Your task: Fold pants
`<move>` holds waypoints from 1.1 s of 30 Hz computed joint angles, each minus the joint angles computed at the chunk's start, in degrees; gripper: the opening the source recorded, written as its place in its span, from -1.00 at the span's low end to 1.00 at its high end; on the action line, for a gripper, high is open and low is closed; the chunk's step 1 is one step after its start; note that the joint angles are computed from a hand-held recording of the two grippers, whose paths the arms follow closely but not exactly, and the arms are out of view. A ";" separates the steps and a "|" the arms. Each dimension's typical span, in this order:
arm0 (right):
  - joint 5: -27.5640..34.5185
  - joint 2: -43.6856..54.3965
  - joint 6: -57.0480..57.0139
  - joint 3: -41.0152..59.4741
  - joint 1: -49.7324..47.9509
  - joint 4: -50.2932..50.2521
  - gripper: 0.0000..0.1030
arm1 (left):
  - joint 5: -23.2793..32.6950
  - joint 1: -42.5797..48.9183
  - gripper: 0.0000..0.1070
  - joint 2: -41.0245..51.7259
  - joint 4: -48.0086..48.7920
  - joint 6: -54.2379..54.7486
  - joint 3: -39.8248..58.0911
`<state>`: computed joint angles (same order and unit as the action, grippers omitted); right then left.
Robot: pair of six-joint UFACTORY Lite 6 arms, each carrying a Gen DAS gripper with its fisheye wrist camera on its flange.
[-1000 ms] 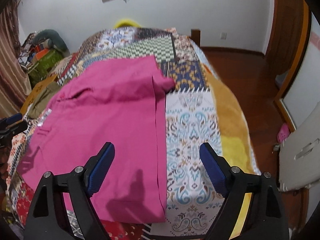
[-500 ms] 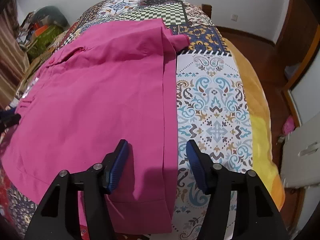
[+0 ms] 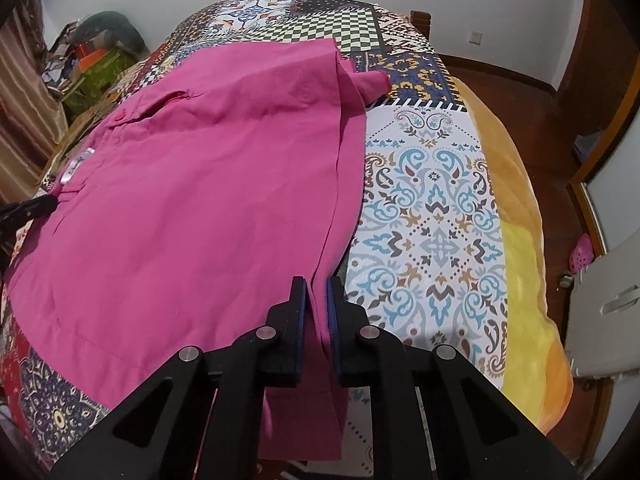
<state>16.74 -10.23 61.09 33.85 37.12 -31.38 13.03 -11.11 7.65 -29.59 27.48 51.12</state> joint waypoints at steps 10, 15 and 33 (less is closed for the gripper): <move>1.35 -1.77 -1.75 1.28 0.47 3.05 -0.77 | 3.36 1.87 -0.85 0.76 8.29 -5.97 3.17; 1.85 -2.60 1.00 3.73 -0.63 -1.29 -0.60 | 4.95 2.25 -0.52 2.25 13.61 -11.82 9.42; -7.79 19.86 -0.69 20.97 -9.80 -6.92 -0.46 | 10.08 1.35 -0.35 30.66 12.50 -10.66 39.23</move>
